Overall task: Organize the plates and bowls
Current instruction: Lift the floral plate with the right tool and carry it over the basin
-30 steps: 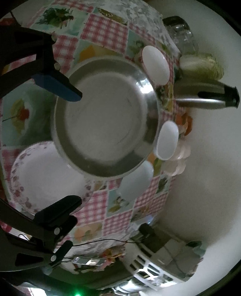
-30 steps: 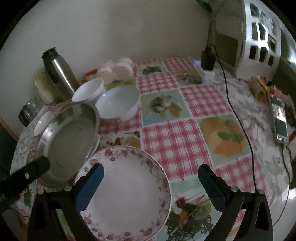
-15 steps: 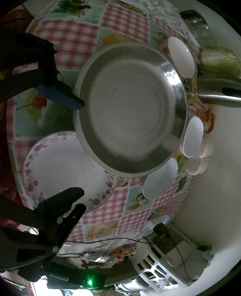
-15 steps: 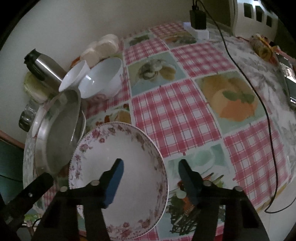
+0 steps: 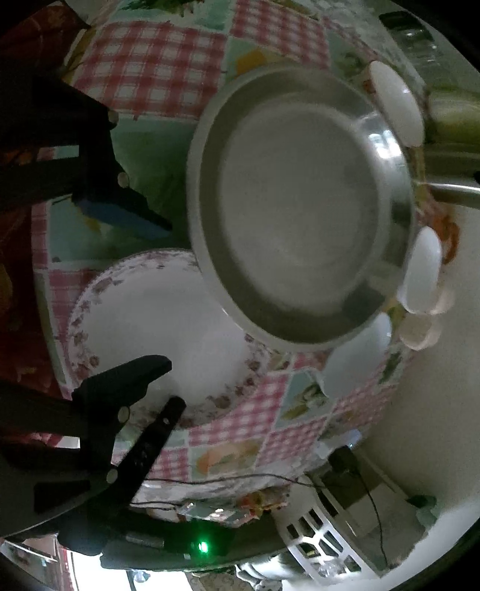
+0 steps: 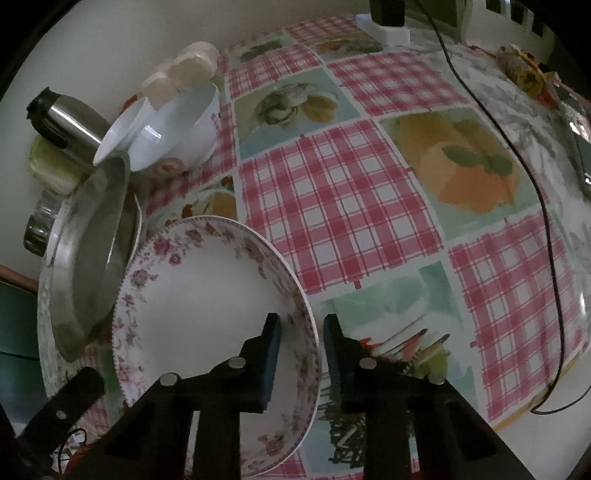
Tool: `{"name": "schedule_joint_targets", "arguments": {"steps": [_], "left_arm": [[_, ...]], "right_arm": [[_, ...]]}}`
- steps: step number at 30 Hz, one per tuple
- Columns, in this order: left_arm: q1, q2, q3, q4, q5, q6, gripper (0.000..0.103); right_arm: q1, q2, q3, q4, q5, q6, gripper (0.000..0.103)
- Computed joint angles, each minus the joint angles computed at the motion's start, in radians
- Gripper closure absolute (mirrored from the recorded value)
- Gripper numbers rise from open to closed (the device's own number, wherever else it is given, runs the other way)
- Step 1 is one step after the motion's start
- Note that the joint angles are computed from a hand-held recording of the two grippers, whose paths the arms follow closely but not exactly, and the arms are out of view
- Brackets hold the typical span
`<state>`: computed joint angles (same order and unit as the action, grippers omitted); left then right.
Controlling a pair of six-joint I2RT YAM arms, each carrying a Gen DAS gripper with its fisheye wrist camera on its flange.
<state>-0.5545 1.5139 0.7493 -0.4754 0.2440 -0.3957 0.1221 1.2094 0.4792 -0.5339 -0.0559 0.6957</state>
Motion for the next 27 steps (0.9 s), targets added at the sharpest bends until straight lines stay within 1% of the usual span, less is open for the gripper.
{"name": "schedule_joint_targets", "arguments": {"steps": [3,6,9,13,16,17,21,24,25,27], "left_arm": [[-0.003,0.048,0.008,-0.002,0.003,-0.009,0.039],[0.0,0.098,0.02,-0.004,0.017,-0.018,0.052],[0.0,0.148,0.033,0.004,0.032,-0.034,0.06],[-0.017,0.191,0.049,0.015,0.047,-0.049,0.067],[-0.026,0.213,0.058,0.027,0.064,-0.058,0.074],[-0.03,0.214,0.059,0.03,0.064,-0.059,0.074],[-0.06,0.231,0.077,0.05,0.049,-0.051,0.076],[-0.078,0.251,0.089,0.08,0.058,-0.044,0.081],[-0.08,0.258,0.093,0.087,0.065,-0.043,0.084],[-0.084,0.275,0.107,0.1,0.078,-0.034,0.086]], "right_arm": [[-0.01,-0.006,-0.01,0.009,0.0,-0.011,0.079],[-0.021,-0.004,-0.021,0.026,0.004,-0.011,0.079],[-0.02,-0.021,-0.012,0.006,0.024,-0.013,0.079],[-0.045,-0.017,-0.012,0.008,0.025,-0.022,0.079],[-0.092,-0.023,-0.013,-0.007,0.053,-0.046,0.079],[-0.083,-0.03,-0.012,-0.016,0.062,-0.029,0.079],[-0.176,-0.062,-0.036,-0.014,0.034,-0.051,0.079],[-0.236,-0.067,-0.047,-0.003,0.031,-0.078,0.079],[-0.25,-0.075,-0.055,0.002,0.015,-0.08,0.079],[-0.32,-0.101,-0.083,0.022,-0.068,-0.098,0.078]]}}
